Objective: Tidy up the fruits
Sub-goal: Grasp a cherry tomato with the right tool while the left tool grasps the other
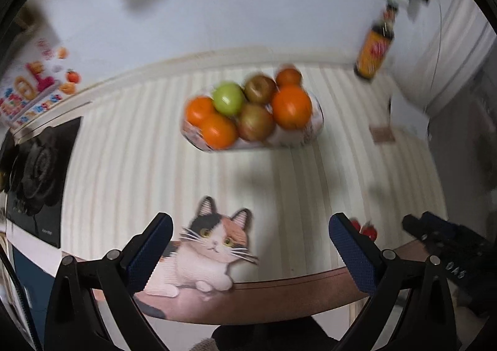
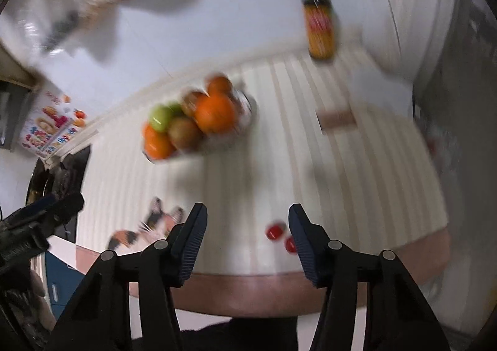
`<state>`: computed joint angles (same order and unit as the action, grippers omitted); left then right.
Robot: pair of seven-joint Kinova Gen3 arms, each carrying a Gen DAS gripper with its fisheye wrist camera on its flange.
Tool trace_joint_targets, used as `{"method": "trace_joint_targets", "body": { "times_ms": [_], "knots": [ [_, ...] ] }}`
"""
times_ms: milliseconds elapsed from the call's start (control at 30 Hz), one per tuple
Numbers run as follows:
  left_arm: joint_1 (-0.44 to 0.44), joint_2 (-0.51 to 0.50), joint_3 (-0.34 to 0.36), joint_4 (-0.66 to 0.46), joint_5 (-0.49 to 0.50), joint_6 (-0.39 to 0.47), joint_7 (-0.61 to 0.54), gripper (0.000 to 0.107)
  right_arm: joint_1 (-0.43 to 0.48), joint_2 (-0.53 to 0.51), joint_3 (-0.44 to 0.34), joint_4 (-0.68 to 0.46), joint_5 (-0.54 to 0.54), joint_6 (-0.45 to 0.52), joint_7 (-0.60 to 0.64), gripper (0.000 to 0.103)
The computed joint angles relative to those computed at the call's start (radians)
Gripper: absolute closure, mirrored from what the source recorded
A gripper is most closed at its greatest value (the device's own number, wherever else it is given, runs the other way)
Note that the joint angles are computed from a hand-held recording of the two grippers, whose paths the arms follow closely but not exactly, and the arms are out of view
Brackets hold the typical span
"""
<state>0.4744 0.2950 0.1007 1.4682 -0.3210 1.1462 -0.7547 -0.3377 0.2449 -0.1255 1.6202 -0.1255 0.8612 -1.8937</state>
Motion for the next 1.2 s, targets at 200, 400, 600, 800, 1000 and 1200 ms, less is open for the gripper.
{"method": "trace_joint_targets", "body": {
  "times_ms": [200, 400, 600, 800, 1000, 1200],
  "knots": [
    [-0.011, 0.192, 0.01, -0.124, 0.09, 0.056, -0.111, 0.005, 0.09, 0.148, -0.014, 0.078, -0.126, -0.069, 0.11, 0.049],
    [-0.015, 0.323, 0.0, -0.235, 0.184, 0.107, -0.183, 0.005, 0.134, 0.235, -0.035, 0.112, -0.188, -0.134, 0.183, 0.065],
    [-0.007, 0.388, 0.008, -0.302, 0.252, 0.124, -0.238, 0.005, 0.162, 0.208, -0.038, 0.151, -0.202, -0.17, 0.238, 0.071],
    [0.029, 0.455, 0.021, -0.379, 0.281, 0.132, -0.324, 0.023, 0.194, 0.165, 0.005, 0.169, -0.177, -0.141, 0.235, 0.071],
    [0.04, 0.501, 0.024, -0.417, 0.328, 0.16, -0.369, 0.056, 0.215, 0.142, 0.024, 0.177, -0.155, -0.148, 0.241, 0.07],
    [0.05, 0.517, 0.02, -0.426, 0.343, 0.171, -0.391, 0.083, 0.219, 0.152, 0.017, 0.149, -0.157, -0.14, 0.247, 0.07]
  ]
}}
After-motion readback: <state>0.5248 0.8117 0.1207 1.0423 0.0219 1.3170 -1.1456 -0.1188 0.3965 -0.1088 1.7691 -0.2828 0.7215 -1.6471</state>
